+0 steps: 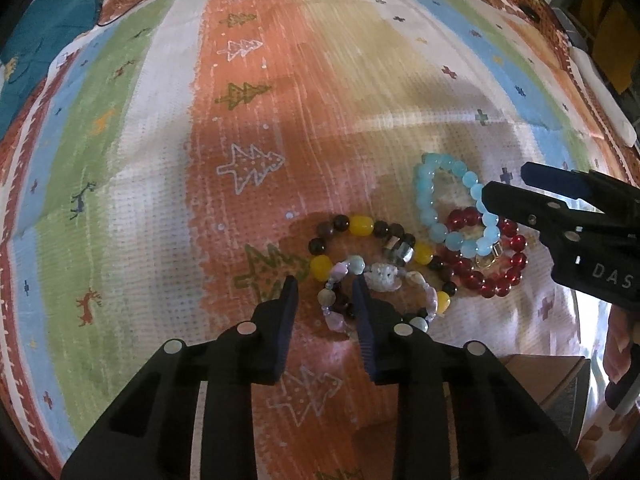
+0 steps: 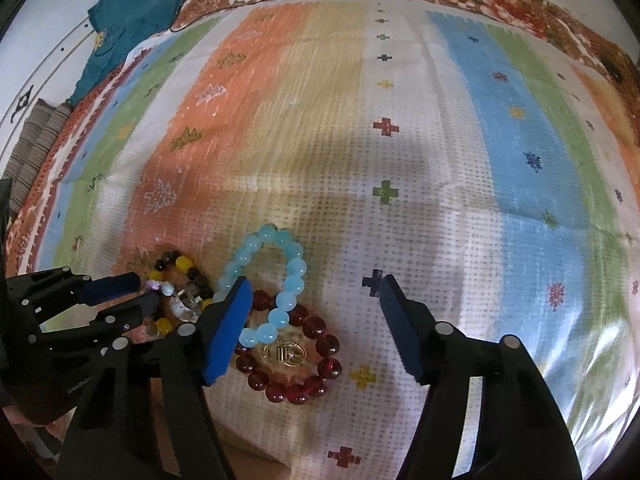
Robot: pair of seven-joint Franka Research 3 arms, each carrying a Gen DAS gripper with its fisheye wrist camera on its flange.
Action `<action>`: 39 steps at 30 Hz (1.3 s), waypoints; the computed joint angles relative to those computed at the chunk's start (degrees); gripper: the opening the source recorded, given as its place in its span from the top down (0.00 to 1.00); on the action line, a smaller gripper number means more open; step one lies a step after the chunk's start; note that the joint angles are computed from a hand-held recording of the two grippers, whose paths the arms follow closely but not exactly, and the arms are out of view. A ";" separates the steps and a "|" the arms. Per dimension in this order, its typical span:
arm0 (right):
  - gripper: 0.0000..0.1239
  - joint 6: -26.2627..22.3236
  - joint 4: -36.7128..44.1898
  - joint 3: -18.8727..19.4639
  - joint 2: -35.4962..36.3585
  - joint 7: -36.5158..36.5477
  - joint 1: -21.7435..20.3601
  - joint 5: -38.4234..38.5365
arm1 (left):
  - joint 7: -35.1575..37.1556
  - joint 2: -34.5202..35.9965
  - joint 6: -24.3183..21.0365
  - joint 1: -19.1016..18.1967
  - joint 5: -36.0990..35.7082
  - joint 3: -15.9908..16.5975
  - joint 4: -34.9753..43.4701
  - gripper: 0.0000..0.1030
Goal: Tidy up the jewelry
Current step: 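Grasp the white bead bracelet with the left gripper while the right grasps the light blue bracelet, then lift the light blue bracelet with the right gripper while the left carries the white bracelet over the tin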
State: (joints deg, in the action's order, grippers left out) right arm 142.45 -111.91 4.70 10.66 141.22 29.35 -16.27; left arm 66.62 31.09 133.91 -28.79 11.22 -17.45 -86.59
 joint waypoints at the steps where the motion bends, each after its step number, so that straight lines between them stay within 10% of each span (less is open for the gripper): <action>1: 0.52 0.05 0.16 0.07 0.32 -0.39 -0.10 0.36 | 0.00 0.07 0.06 -0.03 0.07 0.05 -0.02 0.77; 16: 0.87 -0.10 2.69 -0.60 3.44 -3.20 0.96 1.89 | 2.00 -0.37 1.89 0.38 -0.93 -0.34 -1.29 0.92; 39: 0.90 0.44 -0.95 -0.32 -1.94 3.60 1.39 -7.41 | 2.72 -4.70 5.73 0.82 -0.35 -0.79 -3.49 0.92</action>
